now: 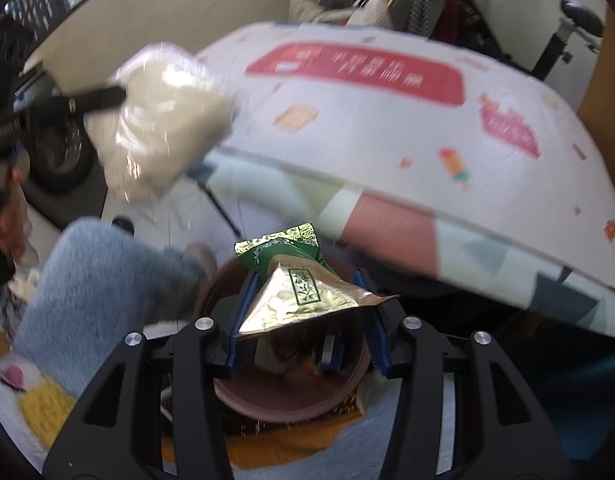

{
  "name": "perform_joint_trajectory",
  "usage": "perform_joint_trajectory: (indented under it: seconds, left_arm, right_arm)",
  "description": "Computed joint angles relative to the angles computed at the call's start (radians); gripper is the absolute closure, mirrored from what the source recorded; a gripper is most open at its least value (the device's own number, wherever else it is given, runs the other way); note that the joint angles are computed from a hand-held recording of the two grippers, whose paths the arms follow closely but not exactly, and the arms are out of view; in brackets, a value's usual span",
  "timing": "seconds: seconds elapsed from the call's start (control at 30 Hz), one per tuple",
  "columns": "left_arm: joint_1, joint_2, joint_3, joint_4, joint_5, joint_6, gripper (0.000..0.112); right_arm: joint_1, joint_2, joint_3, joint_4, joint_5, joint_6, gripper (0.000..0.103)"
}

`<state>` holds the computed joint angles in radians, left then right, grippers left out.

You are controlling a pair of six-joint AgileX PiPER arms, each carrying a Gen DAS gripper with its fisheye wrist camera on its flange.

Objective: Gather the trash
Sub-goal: 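Carry the white bag and snack wrapper over the brown bin and release both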

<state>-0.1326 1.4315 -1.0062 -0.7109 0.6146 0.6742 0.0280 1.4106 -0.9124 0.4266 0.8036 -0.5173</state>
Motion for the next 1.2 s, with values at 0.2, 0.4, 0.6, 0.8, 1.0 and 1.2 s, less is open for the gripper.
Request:
perform_joint_trajectory:
  seconds: [0.2,0.4,0.6,0.8,1.0,1.2]
  left_arm:
    - [0.005,-0.009,0.046,-0.009,-0.014,0.009,0.083]
    - [-0.013,-0.007,0.094,-0.024,-0.04,0.025,0.083]
    - [-0.057,0.025,0.115,-0.008,-0.074,0.024,0.083]
    - [-0.119,0.078,0.123,0.016,-0.109,0.017,0.082]
    - [-0.186,0.148,0.12,0.023,-0.133,0.025,0.07]
    - [-0.225,0.135,0.116,0.084,-0.191,-0.055,0.026]
  right_arm:
    - [0.015,0.069,-0.017,0.008,-0.003,0.014,0.053]
    - [-0.007,0.079,-0.032,0.009,-0.03,0.011,0.037]
    - [-0.061,0.034,-0.037,-0.021,-0.052,0.018,0.027]
    - [-0.062,-0.024,0.005,-0.052,-0.114,0.081,0.021]
    - [-0.162,-0.028,-0.04,-0.029,-0.093,0.03,0.018]
    - [-0.232,-0.001,-0.117,-0.017,-0.044,-0.007,0.017]
